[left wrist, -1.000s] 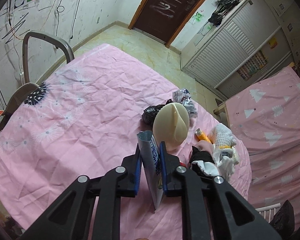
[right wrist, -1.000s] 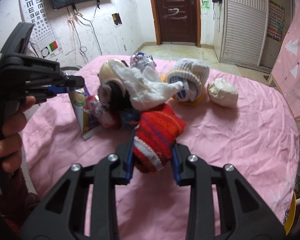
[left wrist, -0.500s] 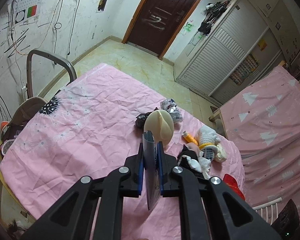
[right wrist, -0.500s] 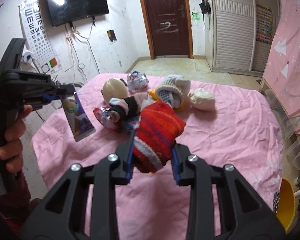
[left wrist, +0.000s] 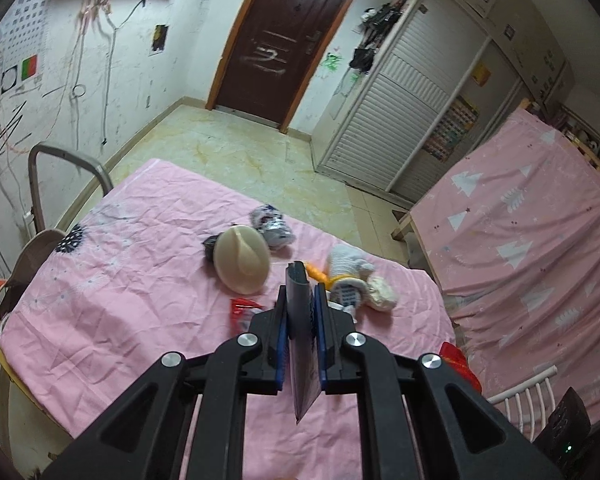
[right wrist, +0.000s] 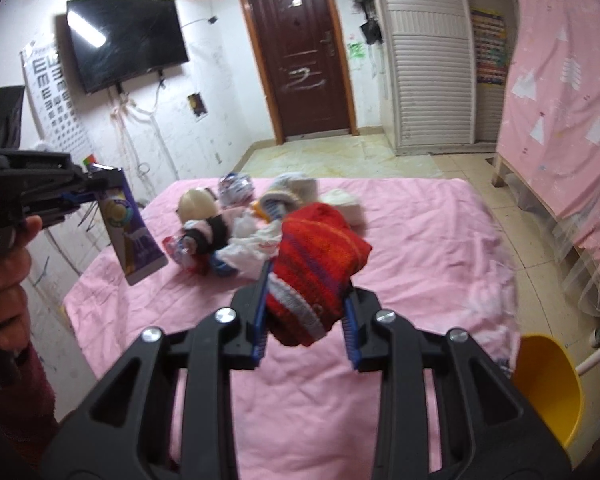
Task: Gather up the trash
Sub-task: 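Carry the red-striped sock and toothpaste tube to the yellow bucket and release both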
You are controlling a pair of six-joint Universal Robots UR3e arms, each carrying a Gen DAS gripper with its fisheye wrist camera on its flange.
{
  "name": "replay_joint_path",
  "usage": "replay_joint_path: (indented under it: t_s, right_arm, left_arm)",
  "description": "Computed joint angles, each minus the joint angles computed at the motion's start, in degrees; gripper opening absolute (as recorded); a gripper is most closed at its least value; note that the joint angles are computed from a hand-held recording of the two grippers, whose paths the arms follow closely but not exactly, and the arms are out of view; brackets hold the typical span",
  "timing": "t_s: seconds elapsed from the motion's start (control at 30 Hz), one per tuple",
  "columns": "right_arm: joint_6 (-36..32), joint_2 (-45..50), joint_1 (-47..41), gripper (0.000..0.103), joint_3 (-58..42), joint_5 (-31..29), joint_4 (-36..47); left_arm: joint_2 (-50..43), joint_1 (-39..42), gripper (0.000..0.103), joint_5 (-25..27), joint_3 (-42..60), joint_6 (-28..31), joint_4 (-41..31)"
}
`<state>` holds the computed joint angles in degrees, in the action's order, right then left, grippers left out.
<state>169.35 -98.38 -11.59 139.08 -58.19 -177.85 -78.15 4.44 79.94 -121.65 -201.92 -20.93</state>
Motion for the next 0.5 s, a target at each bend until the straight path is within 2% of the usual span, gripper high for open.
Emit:
replay_joint_path:
  t_s: [0.13, 0.3, 0.43, 0.5]
  right_arm:
    - [-3.24, -7.9, -8.79, 0.029, 5.51, 4.46, 4.15]
    - [-10.3, -21.13, -22.41, 0.029, 10.88, 11.38, 16.72]
    - [-20.03, -36.42, -35.8, 0.029, 12.91, 17.33, 37.31]
    - [-27.5, -45.42, -43.74, 0.029, 12.39, 20.28, 52.93]
  left_arm:
    - [-3.34, -6.55, 0.002, 3.37, 3.7, -1.35, 0.68]
    - [-9.5, -14.8, 0.002, 6.93, 10.36, -2.29, 0.63]
    - [-14.55, -20.98, 0.002, 9.43, 16.72, -2.7, -0.24]
    - [-17.34, -23.83, 0.002, 10.18, 20.02, -2.71, -0.68]
